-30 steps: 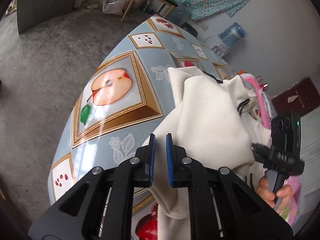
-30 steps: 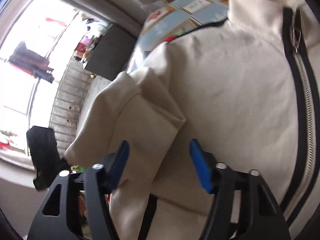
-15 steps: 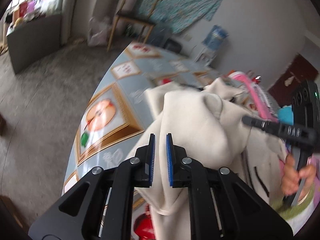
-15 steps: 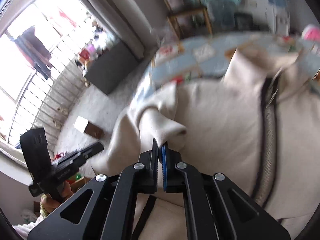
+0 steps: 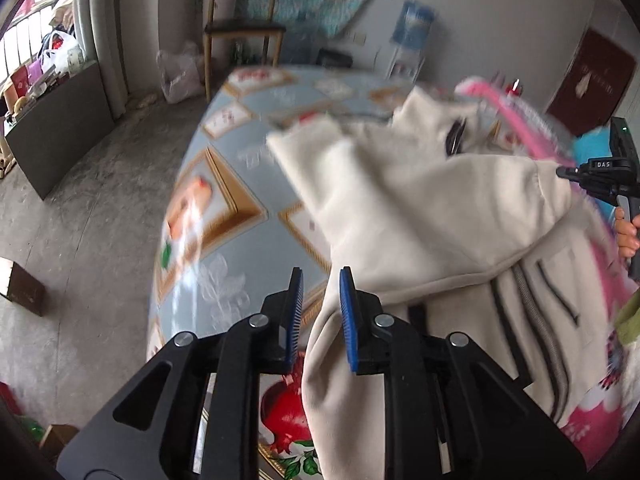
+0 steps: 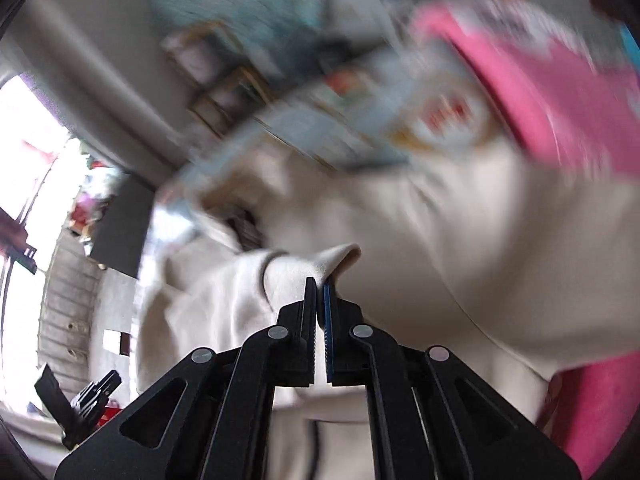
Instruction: Fold large clothes
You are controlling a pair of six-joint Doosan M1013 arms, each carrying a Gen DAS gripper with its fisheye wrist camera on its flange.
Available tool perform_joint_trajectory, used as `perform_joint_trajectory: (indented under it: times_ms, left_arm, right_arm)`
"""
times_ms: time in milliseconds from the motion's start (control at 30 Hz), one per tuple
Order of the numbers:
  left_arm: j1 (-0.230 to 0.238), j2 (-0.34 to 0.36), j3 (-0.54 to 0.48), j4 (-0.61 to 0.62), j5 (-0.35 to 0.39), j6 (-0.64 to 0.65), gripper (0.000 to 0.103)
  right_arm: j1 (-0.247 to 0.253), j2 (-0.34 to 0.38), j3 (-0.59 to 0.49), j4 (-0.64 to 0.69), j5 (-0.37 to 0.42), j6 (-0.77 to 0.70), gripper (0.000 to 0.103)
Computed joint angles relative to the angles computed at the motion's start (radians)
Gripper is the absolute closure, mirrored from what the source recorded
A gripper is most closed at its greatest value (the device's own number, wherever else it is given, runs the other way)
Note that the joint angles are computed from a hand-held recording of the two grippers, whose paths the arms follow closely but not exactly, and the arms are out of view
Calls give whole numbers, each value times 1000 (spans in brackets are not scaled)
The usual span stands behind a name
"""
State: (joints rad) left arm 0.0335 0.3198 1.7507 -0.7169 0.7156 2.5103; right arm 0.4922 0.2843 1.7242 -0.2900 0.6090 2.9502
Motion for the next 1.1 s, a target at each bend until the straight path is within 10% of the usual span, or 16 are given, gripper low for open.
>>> perform_joint_trajectory:
  times_ms: [233,400,533,700,933,1100]
  left_arm:
    - [-27,7,15,113,-43,-55,85]
    - [-44,-4,28,169,-91,-71,79]
    - [-43,-8,38,192,-103,-85,76]
    - [-30,1,30,178,-77,-90,73]
    - [25,44,-43,-47,64,-19,74]
    - [26,163,-212,-78,218,-220,75]
  right_arm:
    - [-25,10,42,117,-20,-78,67]
    - [-23,53,-6,108,63,-166,67]
    - [0,89,-76,68,167,-265,98]
    - [34,15,-60,-149,83,-89,98]
    - [16,27,-31,-76,125,-93,98]
    - [9,51,-6,-37,95,-84,98]
